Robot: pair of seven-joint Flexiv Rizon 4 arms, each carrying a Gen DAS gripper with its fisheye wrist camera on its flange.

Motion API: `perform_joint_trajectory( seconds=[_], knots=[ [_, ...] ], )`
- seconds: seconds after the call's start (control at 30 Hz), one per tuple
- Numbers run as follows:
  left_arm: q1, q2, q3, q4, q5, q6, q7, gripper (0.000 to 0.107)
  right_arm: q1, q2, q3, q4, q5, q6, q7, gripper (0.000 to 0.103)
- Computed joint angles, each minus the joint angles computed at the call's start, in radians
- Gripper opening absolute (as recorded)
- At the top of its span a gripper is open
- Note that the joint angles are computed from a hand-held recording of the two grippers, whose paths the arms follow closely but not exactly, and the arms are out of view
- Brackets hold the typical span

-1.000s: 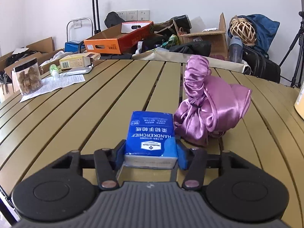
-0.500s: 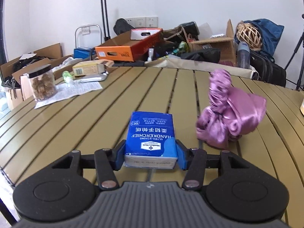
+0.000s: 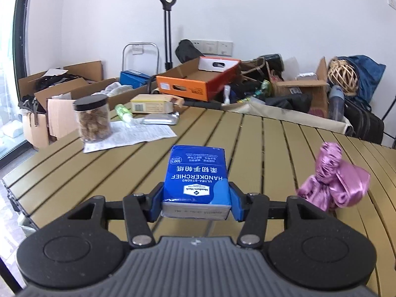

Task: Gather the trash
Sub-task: 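Grasp the blue handkerchief tissue pack with the left tool, then grasp the pink satin scrunchie bundle with the right tool while the left tool holds the tissue pack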

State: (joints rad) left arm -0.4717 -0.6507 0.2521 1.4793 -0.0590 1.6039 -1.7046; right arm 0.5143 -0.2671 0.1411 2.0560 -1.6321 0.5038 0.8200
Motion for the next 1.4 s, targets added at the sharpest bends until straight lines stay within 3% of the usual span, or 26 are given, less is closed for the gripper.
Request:
perform_joint_trajectory(
  seconds=[0.37, 0.83, 1.03, 1.13, 1.2, 1.4],
  knots=[
    [0.078, 0.019, -0.039, 0.017, -0.029, 0.004, 0.012, 0.053, -0.016, -0.134, -0.072, -0.247, 0.017, 0.2, -0.121, 0.103],
    [0.14, 0.033, -0.109, 0.033, -0.065, 0.009, 0.028, 0.053, 0.006, -0.304, -0.181, -0.486, 0.304, 0.336, -0.328, 0.101],
    [0.145, 0.032, -0.119, 0.032, -0.075, 0.008, 0.038, 0.053, 0.025, -0.354, -0.226, -0.549, 0.414, 0.365, -0.382, 0.086],
    [0.144, 0.032, -0.119, 0.033, -0.078, 0.009, 0.039, 0.053, 0.04, -0.369, -0.242, -0.568, 0.46, 0.347, -0.414, 0.07],
    [0.143, 0.031, -0.119, 0.033, -0.08, 0.008, 0.038, 0.053, 0.045, -0.365, -0.253, -0.56, 0.46, 0.358, -0.408, 0.057],
    [0.142, 0.032, -0.117, 0.031, -0.081, -0.001, 0.035, 0.053, 0.05, -0.343, -0.27, -0.528, 0.413, 0.383, -0.364, 0.043]
  ],
)
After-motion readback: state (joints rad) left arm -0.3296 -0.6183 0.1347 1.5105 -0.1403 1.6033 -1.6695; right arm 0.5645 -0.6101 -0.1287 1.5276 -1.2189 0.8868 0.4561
